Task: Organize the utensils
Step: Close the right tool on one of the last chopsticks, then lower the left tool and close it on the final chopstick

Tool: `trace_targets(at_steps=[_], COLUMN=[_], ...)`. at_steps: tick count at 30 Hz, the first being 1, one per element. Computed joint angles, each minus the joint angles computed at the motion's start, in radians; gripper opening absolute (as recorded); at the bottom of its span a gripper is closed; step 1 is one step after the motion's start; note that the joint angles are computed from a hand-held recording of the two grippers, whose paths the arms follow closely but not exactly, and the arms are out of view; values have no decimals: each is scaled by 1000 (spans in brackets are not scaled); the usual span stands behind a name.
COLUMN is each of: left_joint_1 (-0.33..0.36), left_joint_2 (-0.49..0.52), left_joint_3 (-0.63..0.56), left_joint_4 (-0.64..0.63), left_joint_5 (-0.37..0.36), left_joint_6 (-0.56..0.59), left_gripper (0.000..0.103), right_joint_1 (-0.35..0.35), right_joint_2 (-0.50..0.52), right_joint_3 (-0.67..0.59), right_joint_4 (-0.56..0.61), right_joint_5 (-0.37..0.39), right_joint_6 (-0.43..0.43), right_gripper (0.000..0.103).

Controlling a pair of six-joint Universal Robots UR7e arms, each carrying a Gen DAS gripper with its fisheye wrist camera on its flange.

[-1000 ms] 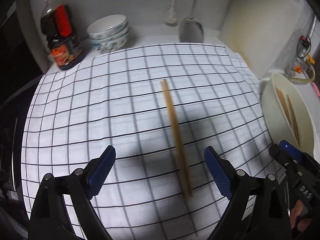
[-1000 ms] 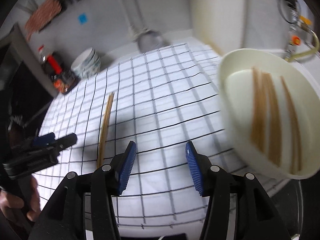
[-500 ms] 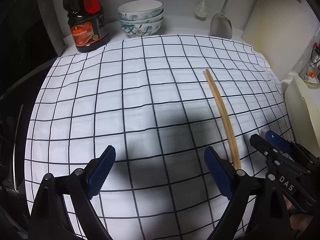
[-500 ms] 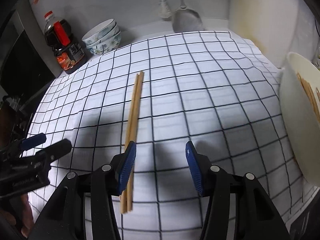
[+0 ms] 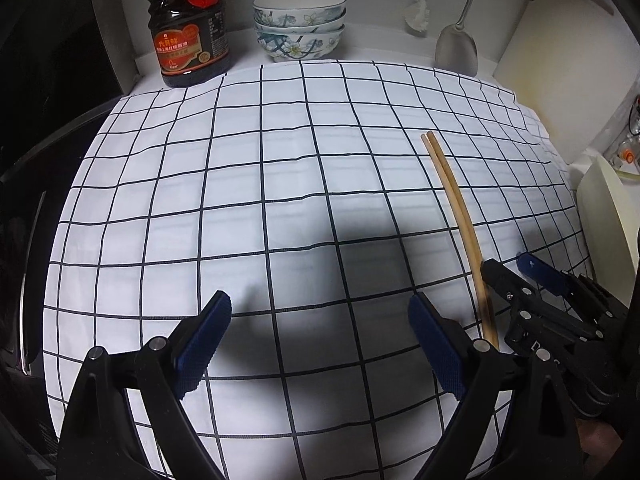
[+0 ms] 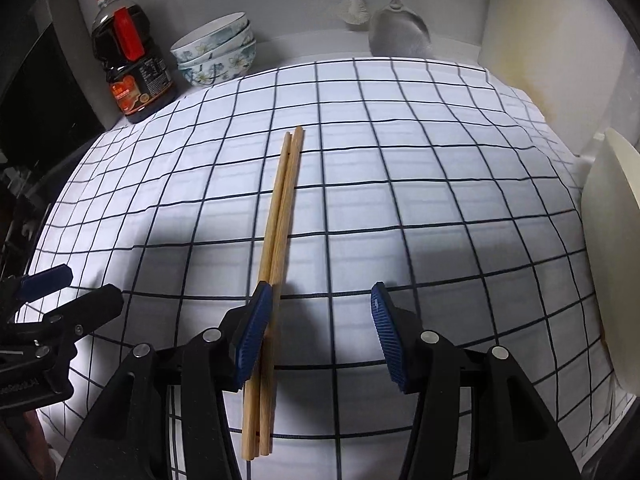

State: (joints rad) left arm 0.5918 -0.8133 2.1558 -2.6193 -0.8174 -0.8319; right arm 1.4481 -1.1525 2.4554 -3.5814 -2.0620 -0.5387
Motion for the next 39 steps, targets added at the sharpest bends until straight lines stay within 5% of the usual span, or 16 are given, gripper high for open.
trace_targets(at_steps=[6,10,35,39], left_joint_1=[4,8,-10,-13], left_joint_2=[4,21,253,263], left_joint_3=[-6,-22,-208,-206], left_joint_4=[5,1,-30,-53], left_joint_5=[9,12,39,43], left_joint_6=[-11,-11,102,107], left_gripper=[88,88,88,80], right_joint_1=[23,21,-127,-121], right_joint_2=[46,48,-144,-129], right_joint_3=[-17,-23,69,52], right_joint_4=[-43,-53,-42,-43], right_joint_5=[-38,-39,14,5], right_joint_6=[-69,-94,-134,-143], right_gripper=[42,7,6,12])
